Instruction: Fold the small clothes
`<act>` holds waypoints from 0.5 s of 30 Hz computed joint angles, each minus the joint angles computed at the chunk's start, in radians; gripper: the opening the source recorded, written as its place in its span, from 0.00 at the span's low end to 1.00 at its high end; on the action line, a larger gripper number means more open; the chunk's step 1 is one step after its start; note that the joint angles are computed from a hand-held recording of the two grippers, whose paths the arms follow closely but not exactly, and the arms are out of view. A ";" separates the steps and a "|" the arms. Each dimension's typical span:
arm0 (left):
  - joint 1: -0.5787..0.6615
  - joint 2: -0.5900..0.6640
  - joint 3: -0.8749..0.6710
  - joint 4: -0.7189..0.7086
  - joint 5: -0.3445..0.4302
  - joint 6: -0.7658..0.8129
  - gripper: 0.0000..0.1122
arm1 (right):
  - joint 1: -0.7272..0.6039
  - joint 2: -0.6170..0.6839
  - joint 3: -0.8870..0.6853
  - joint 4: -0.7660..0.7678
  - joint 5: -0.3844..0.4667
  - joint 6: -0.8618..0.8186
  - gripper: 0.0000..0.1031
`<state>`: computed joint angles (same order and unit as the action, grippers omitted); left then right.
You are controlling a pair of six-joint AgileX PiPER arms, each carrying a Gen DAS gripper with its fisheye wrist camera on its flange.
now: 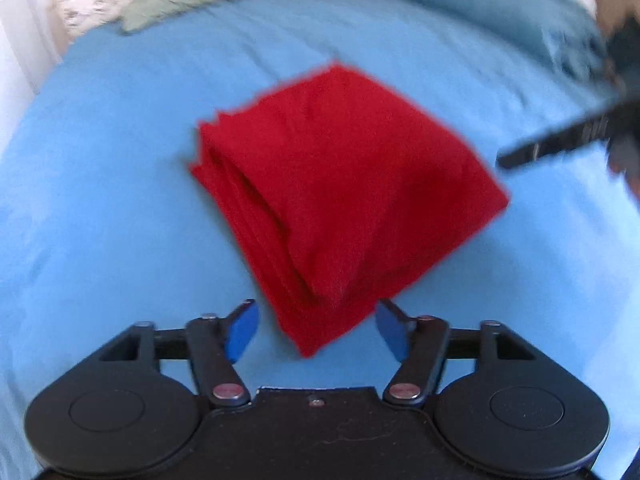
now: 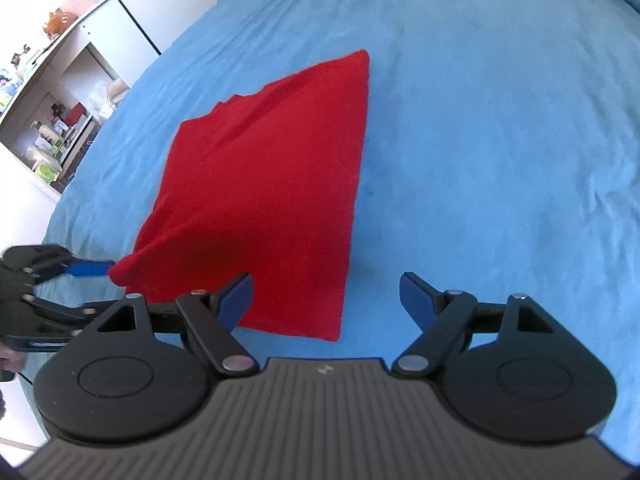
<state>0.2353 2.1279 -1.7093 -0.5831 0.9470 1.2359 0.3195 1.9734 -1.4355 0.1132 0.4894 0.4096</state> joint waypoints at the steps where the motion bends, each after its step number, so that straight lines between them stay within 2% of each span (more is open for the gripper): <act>1: 0.003 0.002 -0.034 -0.006 0.025 -0.059 0.64 | 0.003 -0.003 -0.002 -0.012 0.003 0.011 0.93; 3: -0.009 0.044 -0.141 0.005 0.085 -0.213 0.64 | 0.008 0.003 -0.025 -0.034 0.020 0.037 0.93; 6: -0.035 0.113 -0.251 0.014 0.104 -0.377 0.60 | 0.015 0.041 -0.083 -0.044 0.057 0.059 0.93; 8: -0.071 0.167 -0.309 0.056 0.085 -0.477 0.51 | 0.019 0.070 -0.109 -0.025 0.071 0.046 0.93; 12: -0.131 0.200 -0.265 0.174 -0.063 -0.527 0.49 | 0.040 0.121 -0.126 -0.076 0.086 0.070 0.90; 14: -0.117 0.184 -0.188 0.182 -0.124 -0.451 0.50 | 0.062 0.153 -0.141 -0.196 0.140 0.101 0.89; 15: -0.117 0.170 -0.139 0.182 -0.169 -0.403 0.52 | 0.064 0.144 -0.110 -0.218 0.117 0.075 0.89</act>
